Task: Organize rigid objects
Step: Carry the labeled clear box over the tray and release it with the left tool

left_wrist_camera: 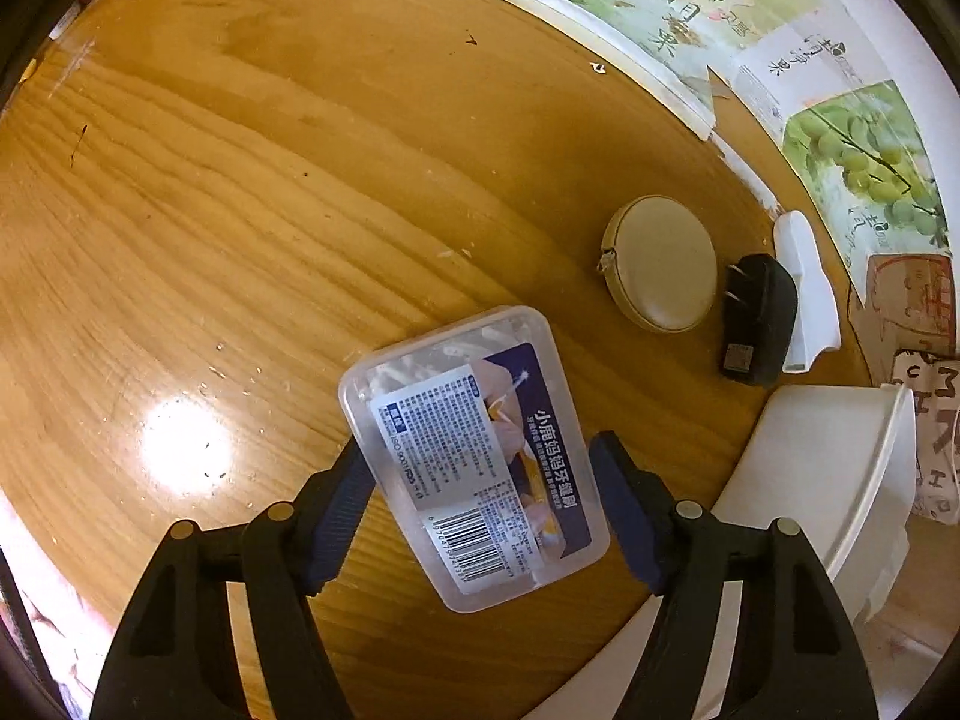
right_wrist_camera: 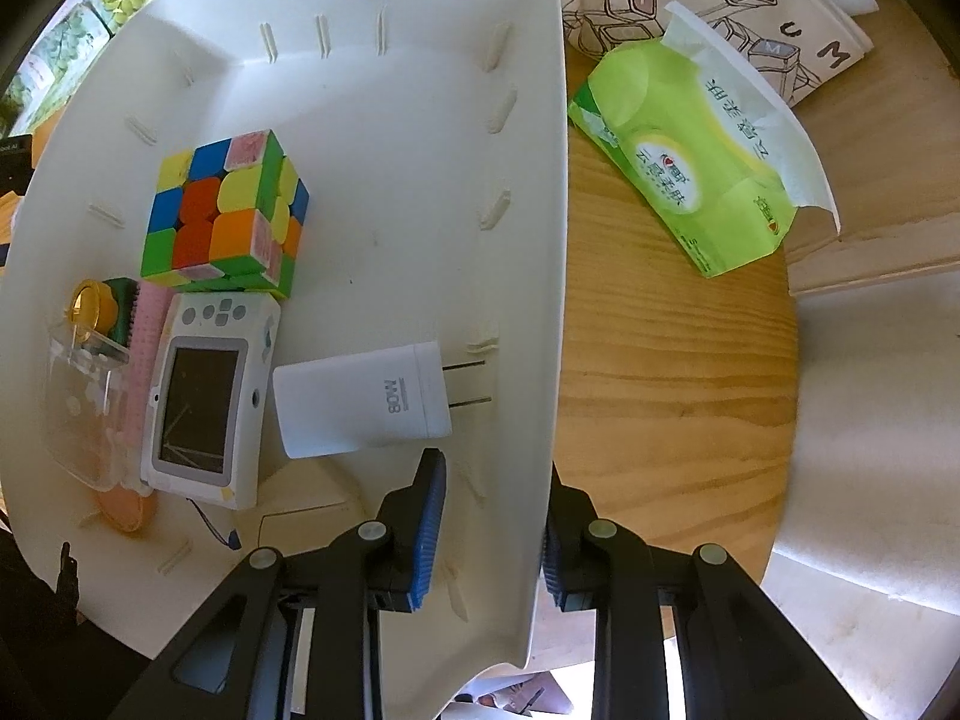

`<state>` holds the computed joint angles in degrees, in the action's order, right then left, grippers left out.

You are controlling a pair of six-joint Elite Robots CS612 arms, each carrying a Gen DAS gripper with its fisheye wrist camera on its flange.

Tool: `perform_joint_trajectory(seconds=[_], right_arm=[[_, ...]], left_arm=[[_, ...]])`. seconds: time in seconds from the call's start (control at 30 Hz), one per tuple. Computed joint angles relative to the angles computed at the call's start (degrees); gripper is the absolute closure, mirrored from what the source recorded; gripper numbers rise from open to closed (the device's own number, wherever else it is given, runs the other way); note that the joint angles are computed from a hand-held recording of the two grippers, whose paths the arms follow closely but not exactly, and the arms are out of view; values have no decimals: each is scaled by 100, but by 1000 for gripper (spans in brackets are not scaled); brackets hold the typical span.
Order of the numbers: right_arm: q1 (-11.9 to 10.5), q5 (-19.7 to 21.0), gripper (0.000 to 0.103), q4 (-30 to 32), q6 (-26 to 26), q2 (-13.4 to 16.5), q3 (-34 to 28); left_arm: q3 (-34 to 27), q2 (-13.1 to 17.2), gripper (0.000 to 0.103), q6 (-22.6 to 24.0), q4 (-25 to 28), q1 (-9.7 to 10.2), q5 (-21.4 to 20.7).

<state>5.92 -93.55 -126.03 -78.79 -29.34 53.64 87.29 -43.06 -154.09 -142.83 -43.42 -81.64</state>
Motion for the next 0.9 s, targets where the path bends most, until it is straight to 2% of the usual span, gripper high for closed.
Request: perform_joint_trajectory(seconds=[0.1,0.3,0.4,0.47,0.53,0.73,0.8,0.9], right_arm=[[-4,34,73,36,-31,9,-27],[-20,125,73,141,-70,43,-96],[-42,187,73,204,-63,73,-144],[-63,258,73,366,-42,102,-220],[-85,310,74,437,-42,134,-271],[-185,601,82,647,-148,229,-448],[-218,692,91,749,-141,282,-553],[-266,855,97,1032,1,398,-813]], left_arm=[[-72,-38,28,88,220,-33,142],[-585,-82,29,592,1181,-58,476],[-725,-112,29,795,1353,-120,795],[-983,-82,29,1010,1674,-154,1052],[-1036,-136,29,1149,1829,-253,1291],[-1579,-39,29,1934,2368,-317,1788],[-1849,49,29,2285,2544,-339,1946],[-2224,201,29,2872,2694,-358,2168]])
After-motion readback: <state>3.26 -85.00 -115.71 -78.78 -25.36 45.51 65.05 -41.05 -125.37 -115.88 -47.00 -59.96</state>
